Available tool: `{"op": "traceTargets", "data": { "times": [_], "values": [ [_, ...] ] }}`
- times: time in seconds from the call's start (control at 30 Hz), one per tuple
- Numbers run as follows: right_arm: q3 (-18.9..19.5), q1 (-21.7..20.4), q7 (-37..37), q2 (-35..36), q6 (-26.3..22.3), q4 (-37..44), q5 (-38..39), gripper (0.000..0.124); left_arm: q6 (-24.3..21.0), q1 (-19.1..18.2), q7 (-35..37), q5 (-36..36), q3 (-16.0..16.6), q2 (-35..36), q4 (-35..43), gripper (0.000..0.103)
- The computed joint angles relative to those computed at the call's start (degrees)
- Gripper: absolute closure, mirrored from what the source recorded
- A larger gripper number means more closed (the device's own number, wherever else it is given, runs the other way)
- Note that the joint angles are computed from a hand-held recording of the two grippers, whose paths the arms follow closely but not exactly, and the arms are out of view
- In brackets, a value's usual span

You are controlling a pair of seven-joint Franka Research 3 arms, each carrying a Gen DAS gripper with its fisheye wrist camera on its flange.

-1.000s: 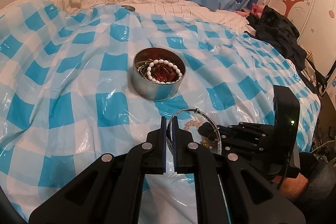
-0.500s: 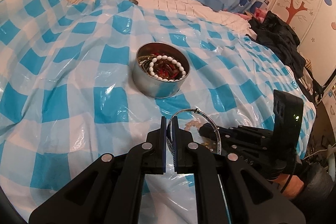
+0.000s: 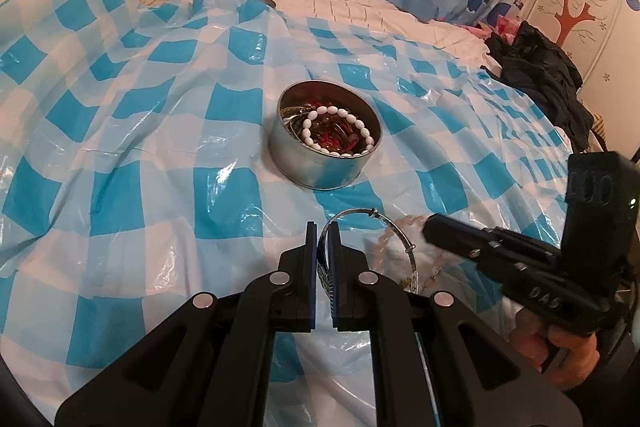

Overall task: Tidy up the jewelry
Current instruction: 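Carry the bangle and pink bracelet over the tin and open both tools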

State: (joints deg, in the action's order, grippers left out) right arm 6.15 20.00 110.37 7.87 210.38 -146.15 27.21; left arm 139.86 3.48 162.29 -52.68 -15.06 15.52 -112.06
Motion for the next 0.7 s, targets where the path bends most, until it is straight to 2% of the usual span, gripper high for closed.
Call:
{"op": "traceTargets", "data": {
  "times": [0.3, 0.7],
  "values": [
    [-0.1, -0.1, 0.4, -1.6, 2.6, -1.5, 0.9, 0.116, 2.0, -0.6, 0.2, 0.9, -0.4, 0.0, -0.6, 0.099],
    [-0.1, -0.1, 0.0, -2.3, 3.5, -2.0, 0.9, 0.116, 4.4, -1.4, 0.9, 0.7, -1.3, -0.1, -0.7, 0.099]
  ]
}}
